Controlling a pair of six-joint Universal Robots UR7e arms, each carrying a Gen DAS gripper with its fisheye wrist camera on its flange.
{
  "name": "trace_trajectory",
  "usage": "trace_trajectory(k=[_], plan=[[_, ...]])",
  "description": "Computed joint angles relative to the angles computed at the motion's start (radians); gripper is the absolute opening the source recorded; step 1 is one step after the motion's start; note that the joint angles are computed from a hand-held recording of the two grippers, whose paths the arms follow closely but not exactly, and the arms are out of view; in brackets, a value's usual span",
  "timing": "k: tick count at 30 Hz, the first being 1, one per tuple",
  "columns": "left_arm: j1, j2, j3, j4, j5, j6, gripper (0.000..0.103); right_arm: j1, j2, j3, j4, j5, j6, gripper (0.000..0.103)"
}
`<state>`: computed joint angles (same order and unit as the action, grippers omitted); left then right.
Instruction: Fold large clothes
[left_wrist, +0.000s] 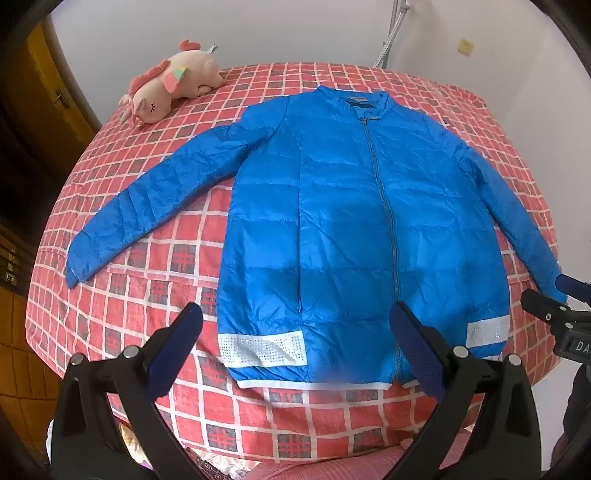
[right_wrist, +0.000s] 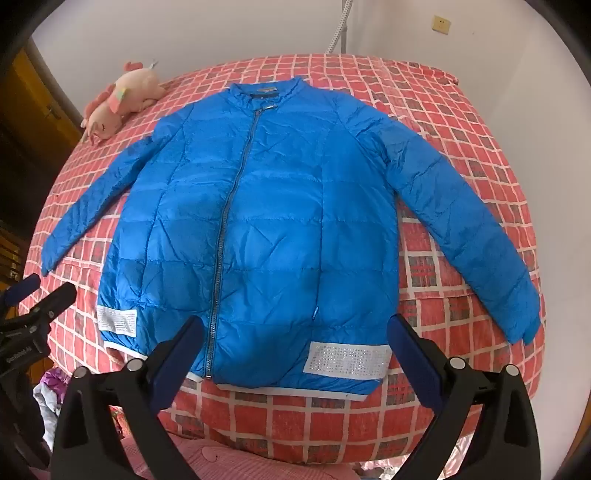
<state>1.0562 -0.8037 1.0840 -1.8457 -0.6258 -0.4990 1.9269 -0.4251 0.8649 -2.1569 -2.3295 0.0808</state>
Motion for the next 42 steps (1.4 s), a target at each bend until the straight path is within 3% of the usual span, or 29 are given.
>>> trace_trajectory(k=[42], plan=[[0.016, -0.002, 0.001, -0.004, 0.008, 0.017, 0.100, -0.005, -0.003, 0.007, -0.006, 0.010, 0.004, 0.099]])
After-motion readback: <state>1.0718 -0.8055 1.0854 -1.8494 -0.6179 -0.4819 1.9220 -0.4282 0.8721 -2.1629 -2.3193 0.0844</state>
